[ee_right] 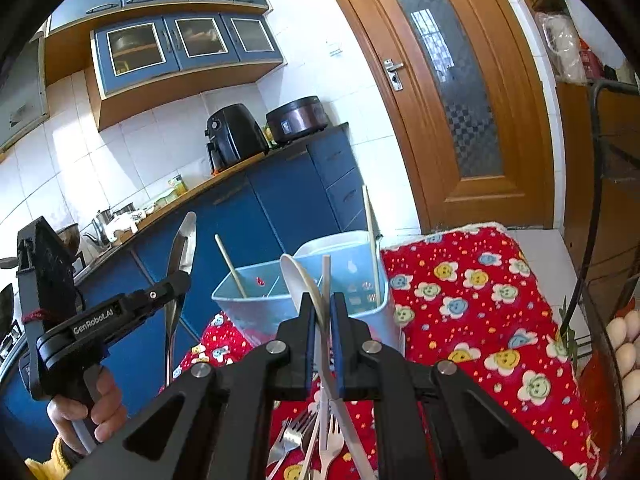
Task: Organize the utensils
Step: 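Lift the knife and spoon and carry both over the light blue box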
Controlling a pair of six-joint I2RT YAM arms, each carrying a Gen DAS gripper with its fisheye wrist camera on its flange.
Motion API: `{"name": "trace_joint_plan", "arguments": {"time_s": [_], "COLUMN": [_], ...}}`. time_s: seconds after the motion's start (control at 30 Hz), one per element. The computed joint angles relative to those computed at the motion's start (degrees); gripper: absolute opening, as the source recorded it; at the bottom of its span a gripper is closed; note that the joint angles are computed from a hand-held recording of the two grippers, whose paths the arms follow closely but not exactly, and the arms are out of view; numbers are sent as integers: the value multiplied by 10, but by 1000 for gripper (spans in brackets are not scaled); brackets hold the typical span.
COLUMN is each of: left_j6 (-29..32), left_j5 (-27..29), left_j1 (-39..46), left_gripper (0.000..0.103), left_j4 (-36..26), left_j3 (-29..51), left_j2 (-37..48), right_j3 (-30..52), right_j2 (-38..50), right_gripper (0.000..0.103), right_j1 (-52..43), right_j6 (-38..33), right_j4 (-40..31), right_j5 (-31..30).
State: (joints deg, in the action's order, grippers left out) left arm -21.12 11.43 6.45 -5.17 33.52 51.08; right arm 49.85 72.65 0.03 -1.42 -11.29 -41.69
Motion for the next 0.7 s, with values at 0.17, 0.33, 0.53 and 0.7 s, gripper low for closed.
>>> {"name": "trace_joint_plan", "arguments": {"time_s": [0.17, 0.33, 0.53, 0.7], "left_j6": [1, 9, 24, 40], "left_j5": [-6, -22, -48, -73], "left_j1": [6, 8, 4, -2], "left_gripper": [6, 6, 6, 6], "left_j4": [19, 48, 92, 141], "left_j3": [27, 47, 73, 91], "left_j2": [25, 46, 75, 107], "right_j3": [19, 38, 64, 89], "right_j2": [4, 9, 18, 34], "right_gripper": [9, 9, 9, 9], "right_j1": [6, 15, 30, 39], "right_j6": [5, 12, 17, 23], "right_j4": [6, 12, 20, 34], "right_j5": [17, 31, 58, 77]}}
